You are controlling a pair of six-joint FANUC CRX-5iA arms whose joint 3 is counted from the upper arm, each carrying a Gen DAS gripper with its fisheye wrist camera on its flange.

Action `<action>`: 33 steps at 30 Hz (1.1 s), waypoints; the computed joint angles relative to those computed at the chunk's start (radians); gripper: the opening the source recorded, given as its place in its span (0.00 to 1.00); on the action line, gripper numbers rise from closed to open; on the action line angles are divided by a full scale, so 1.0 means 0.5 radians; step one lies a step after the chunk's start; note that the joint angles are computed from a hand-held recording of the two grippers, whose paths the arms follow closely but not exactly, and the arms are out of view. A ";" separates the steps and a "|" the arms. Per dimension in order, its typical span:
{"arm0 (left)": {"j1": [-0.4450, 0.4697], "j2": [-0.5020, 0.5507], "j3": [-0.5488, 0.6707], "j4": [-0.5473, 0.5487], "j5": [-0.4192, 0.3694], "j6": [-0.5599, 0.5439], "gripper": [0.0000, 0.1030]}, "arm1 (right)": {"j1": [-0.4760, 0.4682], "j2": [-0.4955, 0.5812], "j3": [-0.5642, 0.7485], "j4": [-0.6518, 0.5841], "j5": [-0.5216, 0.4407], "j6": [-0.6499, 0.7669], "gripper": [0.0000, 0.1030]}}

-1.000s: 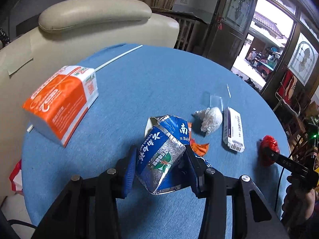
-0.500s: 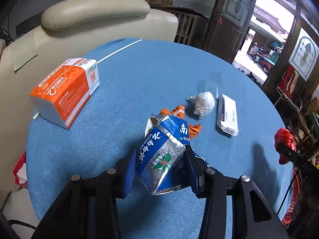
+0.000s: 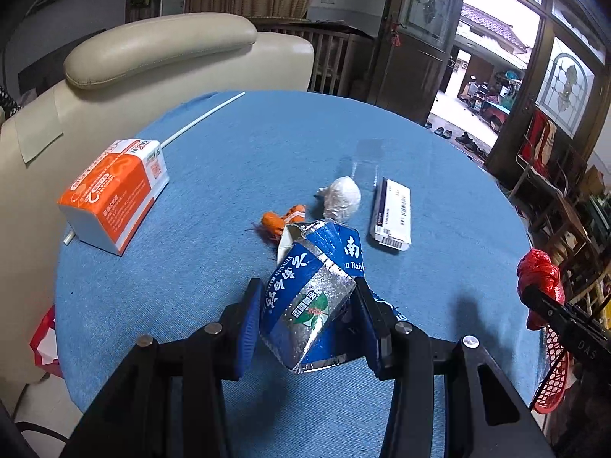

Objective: Collect trash

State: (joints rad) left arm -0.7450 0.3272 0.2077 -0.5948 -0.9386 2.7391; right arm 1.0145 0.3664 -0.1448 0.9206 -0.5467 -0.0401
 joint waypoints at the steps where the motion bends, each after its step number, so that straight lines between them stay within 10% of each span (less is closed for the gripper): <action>1: -0.008 0.003 0.007 -0.006 -0.007 0.003 0.47 | 0.003 -0.013 -0.017 0.021 0.005 -0.017 0.45; 33: -0.080 -0.070 -0.113 -0.059 -0.147 0.182 0.47 | 0.104 -0.091 -0.195 0.058 0.183 -0.094 0.46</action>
